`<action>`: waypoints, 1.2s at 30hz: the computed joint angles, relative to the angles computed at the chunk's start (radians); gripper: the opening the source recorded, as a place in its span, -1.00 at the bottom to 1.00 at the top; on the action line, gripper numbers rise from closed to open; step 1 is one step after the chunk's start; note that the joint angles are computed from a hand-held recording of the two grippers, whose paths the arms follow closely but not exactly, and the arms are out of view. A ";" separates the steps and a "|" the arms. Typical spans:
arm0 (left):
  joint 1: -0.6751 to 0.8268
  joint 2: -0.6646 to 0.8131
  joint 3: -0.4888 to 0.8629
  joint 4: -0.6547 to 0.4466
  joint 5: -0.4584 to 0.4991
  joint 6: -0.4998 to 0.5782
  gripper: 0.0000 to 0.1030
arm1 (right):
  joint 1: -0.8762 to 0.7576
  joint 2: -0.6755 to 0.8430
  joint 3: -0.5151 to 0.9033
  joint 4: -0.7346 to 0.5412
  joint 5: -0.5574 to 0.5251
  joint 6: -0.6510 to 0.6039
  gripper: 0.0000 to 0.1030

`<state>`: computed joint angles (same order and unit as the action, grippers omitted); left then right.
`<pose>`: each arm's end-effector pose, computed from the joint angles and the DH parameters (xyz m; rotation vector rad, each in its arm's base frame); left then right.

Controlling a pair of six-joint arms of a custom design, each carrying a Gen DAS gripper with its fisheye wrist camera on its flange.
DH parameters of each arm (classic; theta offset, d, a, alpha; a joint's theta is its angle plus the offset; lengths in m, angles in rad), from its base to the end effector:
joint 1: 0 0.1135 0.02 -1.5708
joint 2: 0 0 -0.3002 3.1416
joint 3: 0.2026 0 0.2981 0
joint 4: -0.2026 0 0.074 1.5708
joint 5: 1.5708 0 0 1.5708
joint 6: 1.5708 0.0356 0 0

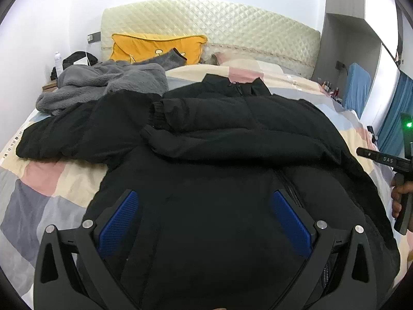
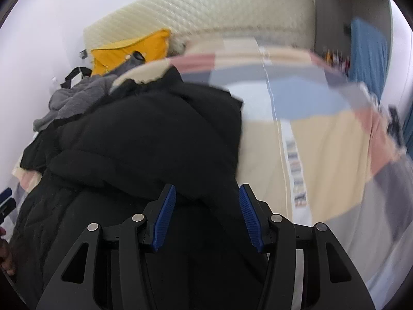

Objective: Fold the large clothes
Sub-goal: 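Release the sleeve and smooth it flat with the right tool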

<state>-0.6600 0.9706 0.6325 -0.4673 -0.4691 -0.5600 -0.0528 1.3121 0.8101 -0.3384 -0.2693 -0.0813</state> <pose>0.1829 -0.1216 0.2447 -0.1042 2.2683 -0.0786 0.3004 -0.0064 0.2351 -0.1574 2.3824 0.2612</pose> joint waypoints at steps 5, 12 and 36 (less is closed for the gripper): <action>-0.041 0.027 0.011 0.011 -0.017 0.001 1.00 | -0.001 0.127 0.017 0.011 0.054 -0.043 -0.04; -0.069 0.068 0.023 0.012 -0.039 0.003 1.00 | 0.034 0.170 0.003 0.097 0.089 -0.027 -0.04; -0.066 0.035 0.012 0.026 -0.060 -0.011 1.00 | 0.048 0.087 -0.002 0.129 0.170 0.104 0.00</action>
